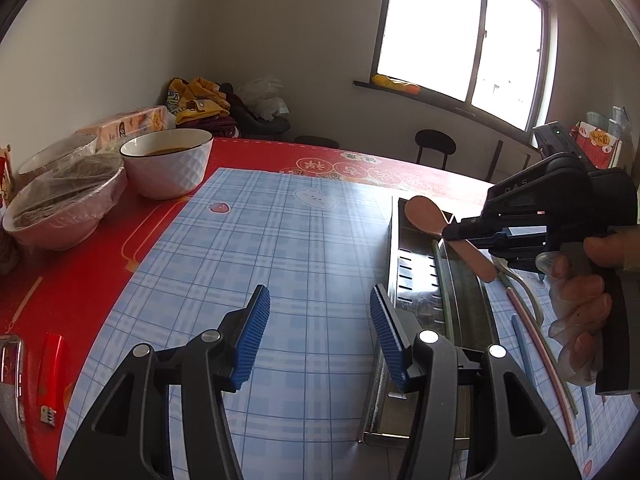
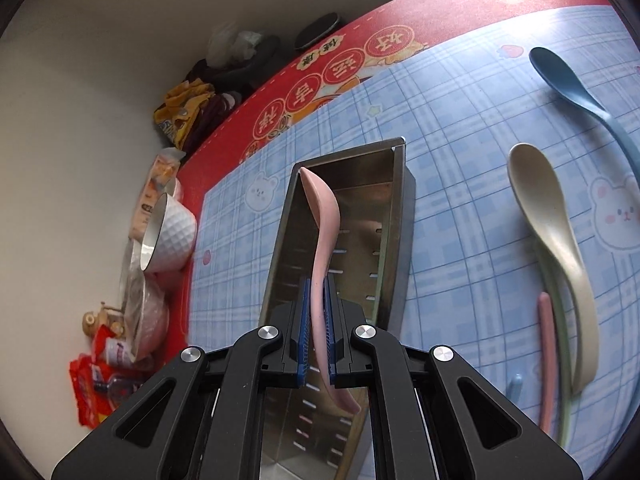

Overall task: Organize utensils
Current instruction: 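Lower the pink spoon into the steel tray and open the right tool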

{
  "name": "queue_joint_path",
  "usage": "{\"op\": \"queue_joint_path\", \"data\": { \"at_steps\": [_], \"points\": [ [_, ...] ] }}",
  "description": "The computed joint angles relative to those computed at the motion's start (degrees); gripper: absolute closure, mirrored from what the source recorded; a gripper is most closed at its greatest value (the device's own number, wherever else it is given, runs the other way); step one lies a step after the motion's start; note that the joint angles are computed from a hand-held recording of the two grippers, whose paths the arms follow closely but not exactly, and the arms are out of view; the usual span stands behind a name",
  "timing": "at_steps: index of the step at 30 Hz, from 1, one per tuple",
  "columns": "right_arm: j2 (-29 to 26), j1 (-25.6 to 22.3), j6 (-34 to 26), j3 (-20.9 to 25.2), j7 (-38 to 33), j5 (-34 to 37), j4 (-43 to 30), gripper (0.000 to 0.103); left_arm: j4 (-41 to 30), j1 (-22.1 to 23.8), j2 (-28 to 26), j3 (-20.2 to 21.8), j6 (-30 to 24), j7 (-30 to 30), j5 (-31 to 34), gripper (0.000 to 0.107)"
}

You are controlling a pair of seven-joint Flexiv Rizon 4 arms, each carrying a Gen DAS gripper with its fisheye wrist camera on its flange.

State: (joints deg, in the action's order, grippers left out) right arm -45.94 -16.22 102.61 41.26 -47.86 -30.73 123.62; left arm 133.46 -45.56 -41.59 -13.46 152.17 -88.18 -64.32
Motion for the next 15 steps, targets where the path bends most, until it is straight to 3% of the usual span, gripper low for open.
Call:
{"op": "queue_joint_path", "data": {
  "at_steps": [4,10,15],
  "points": [
    [-0.3,1.7,-1.2,-0.5,0.4,0.7,-0.6,0.095,-0.1,0.1,0.0,0.0,-0.5,0.3,-0.1,0.056],
    [-2.2,-1.7,-3.8,3.1,-3.3,0.3,-1.1,0.094,-0.2,-0.1,0.1,0.0,-0.7,0.4,-0.7,0.056],
    [1.0,-3.6,1.5,1.5,-9.7,-1.0,2.4,0.094,-0.4,-0.1,0.1,-0.1,-0.8,0.7,-1.7,0.056]
  ]
}}
